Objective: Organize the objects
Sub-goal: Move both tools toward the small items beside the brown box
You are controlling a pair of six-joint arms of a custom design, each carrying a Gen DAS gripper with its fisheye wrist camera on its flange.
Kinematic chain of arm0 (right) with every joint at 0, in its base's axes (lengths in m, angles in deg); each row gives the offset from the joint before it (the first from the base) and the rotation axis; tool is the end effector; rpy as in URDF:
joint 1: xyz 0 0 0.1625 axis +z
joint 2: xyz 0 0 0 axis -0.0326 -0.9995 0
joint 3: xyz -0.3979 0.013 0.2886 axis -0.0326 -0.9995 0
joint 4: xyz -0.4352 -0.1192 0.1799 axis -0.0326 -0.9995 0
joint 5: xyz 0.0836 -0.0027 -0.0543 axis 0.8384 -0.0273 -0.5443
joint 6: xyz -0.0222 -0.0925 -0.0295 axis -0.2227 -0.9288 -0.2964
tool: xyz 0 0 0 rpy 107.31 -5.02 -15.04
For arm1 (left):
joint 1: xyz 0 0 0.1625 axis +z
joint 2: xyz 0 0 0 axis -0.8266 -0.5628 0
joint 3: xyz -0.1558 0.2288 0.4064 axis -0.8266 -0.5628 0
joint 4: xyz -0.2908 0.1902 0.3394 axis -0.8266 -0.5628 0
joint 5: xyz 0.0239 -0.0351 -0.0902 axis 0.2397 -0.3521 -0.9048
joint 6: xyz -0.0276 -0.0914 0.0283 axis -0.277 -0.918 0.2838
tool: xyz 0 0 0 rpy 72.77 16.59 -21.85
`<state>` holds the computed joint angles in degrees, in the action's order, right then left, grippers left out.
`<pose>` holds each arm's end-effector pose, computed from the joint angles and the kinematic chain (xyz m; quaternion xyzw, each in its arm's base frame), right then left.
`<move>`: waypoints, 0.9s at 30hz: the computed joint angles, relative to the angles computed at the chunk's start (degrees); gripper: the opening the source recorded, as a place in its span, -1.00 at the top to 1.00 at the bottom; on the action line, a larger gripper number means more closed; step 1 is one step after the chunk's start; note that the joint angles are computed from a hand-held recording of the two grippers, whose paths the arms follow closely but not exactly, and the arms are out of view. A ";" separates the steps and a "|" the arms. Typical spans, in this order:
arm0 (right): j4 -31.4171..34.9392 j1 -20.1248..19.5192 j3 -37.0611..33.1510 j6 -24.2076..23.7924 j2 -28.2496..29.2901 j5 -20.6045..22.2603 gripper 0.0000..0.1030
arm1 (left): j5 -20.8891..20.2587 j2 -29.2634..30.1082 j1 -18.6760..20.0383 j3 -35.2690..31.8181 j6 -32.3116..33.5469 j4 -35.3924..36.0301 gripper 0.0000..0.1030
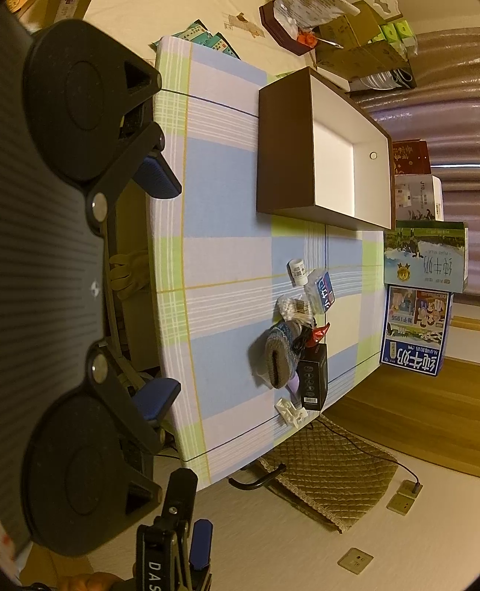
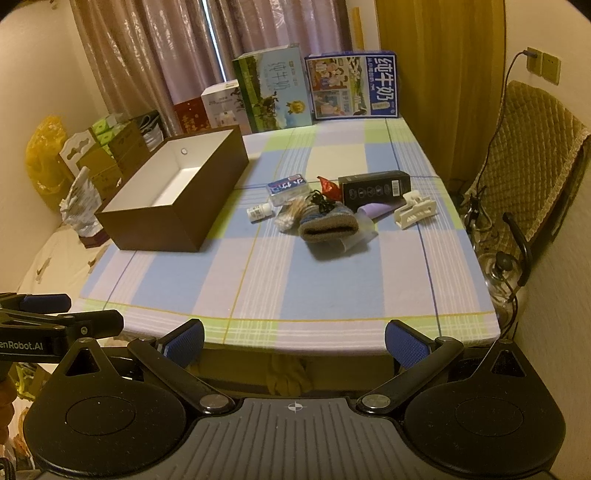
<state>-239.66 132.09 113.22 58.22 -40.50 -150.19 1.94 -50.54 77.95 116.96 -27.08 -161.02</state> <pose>0.3989 -0.3634 0.2441 0.1993 -0.9072 0.2850 0.2368 -0.2655 -0.3350 0.3814 0.1073 0.8879 -0.3137 0.3189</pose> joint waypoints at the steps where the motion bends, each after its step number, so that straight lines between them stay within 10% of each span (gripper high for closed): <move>1: -0.08 0.06 -0.01 0.13 0.10 -0.10 -0.97 | -0.04 0.00 0.12 -0.02 0.26 -0.16 -0.98; 27: -2.41 0.16 -1.83 5.20 4.79 -4.56 -0.97 | -0.77 0.12 7.98 -0.62 17.57 -10.51 -0.98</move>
<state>-242.07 132.25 111.39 63.43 -35.70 -154.75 1.17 -50.42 85.93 116.34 -9.50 -171.53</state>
